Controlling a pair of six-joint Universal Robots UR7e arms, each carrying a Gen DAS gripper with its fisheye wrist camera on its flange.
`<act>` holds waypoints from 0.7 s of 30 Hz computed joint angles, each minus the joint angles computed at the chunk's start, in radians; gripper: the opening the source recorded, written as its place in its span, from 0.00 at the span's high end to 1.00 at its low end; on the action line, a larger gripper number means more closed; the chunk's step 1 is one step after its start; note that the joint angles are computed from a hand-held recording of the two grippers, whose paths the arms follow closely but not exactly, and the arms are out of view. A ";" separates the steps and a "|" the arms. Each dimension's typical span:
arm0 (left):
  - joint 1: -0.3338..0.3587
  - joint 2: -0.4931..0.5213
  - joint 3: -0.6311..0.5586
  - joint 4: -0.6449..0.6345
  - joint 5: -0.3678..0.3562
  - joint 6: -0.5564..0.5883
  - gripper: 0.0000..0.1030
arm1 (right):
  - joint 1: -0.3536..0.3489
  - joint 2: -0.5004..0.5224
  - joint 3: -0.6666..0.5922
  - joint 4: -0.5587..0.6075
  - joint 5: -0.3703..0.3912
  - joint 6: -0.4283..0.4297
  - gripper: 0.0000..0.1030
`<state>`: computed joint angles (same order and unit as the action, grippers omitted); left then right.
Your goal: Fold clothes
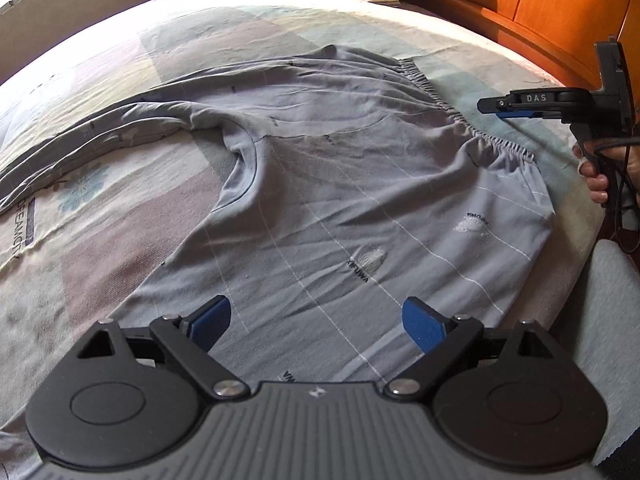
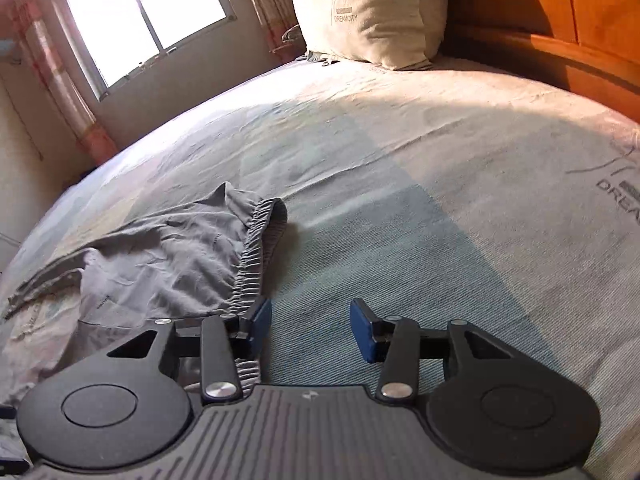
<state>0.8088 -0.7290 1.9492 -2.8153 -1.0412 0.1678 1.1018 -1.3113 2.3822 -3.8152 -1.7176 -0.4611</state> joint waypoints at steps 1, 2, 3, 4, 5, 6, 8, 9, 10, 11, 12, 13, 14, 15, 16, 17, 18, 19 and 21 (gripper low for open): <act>-0.001 0.011 -0.010 0.012 0.002 -0.001 0.10 | 0.018 0.012 -0.012 0.004 -0.051 -0.053 0.52; -0.001 0.021 -0.018 0.023 0.005 -0.002 0.10 | 0.029 0.015 -0.013 0.016 -0.071 -0.107 0.52; -0.002 0.029 -0.025 0.031 0.008 -0.005 0.10 | 0.038 0.016 -0.011 0.030 -0.086 -0.161 0.52; -0.002 0.035 -0.031 0.037 0.011 -0.008 0.10 | 0.042 0.004 -0.007 0.060 -0.080 -0.189 0.52; -0.001 0.042 -0.035 0.043 0.013 -0.011 0.10 | 0.044 -0.010 -0.002 0.095 -0.069 -0.212 0.52; -0.001 0.047 -0.039 0.047 0.016 -0.015 0.10 | 0.046 -0.024 0.001 0.131 -0.059 -0.234 0.53; 0.001 0.055 -0.046 0.055 0.022 -0.027 0.10 | 0.028 -0.061 0.002 0.207 0.008 -0.213 0.53; 0.002 0.059 -0.049 0.060 0.024 -0.031 0.10 | 0.017 -0.078 0.002 0.245 0.044 -0.201 0.53; 0.003 0.063 -0.051 0.062 0.027 -0.033 0.10 | 0.002 -0.092 0.000 0.277 0.089 -0.185 0.53; 0.003 0.065 -0.052 0.062 0.029 -0.033 0.10 | -0.009 -0.102 -0.005 0.307 0.122 -0.169 0.53; 0.002 0.066 -0.052 0.062 0.030 -0.033 0.10 | -0.013 -0.100 -0.009 0.316 0.136 -0.160 0.53; 0.001 0.065 -0.051 0.062 0.031 -0.032 0.10 | -0.011 -0.093 -0.011 0.307 0.139 -0.159 0.53; 0.002 0.065 -0.051 0.063 0.030 -0.031 0.10 | -0.009 -0.084 -0.012 0.294 0.140 -0.159 0.53; 0.003 0.065 -0.052 0.063 0.027 -0.030 0.10 | -0.014 -0.086 -0.012 0.297 0.167 -0.145 0.53; 0.005 0.065 -0.053 0.063 0.024 -0.030 0.09 | -0.020 -0.090 -0.010 0.304 0.199 -0.128 0.53; 0.006 0.066 -0.055 0.062 0.022 -0.031 0.09 | -0.027 -0.093 -0.009 0.309 0.232 -0.112 0.53; 0.008 0.068 -0.057 0.061 0.021 -0.031 0.08 | -0.037 -0.096 -0.011 0.325 0.264 -0.088 0.53; 0.008 0.070 -0.058 0.059 0.021 -0.031 0.08 | -0.048 -0.099 -0.015 0.342 0.297 -0.063 0.53; 0.008 0.073 -0.059 0.056 0.022 -0.029 0.07 | -0.068 -0.104 -0.021 0.373 0.362 -0.014 0.53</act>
<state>0.8166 -0.6562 1.8898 -2.7593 -1.0189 0.1383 1.0334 -1.4153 2.3608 -3.4418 -1.3554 -0.4754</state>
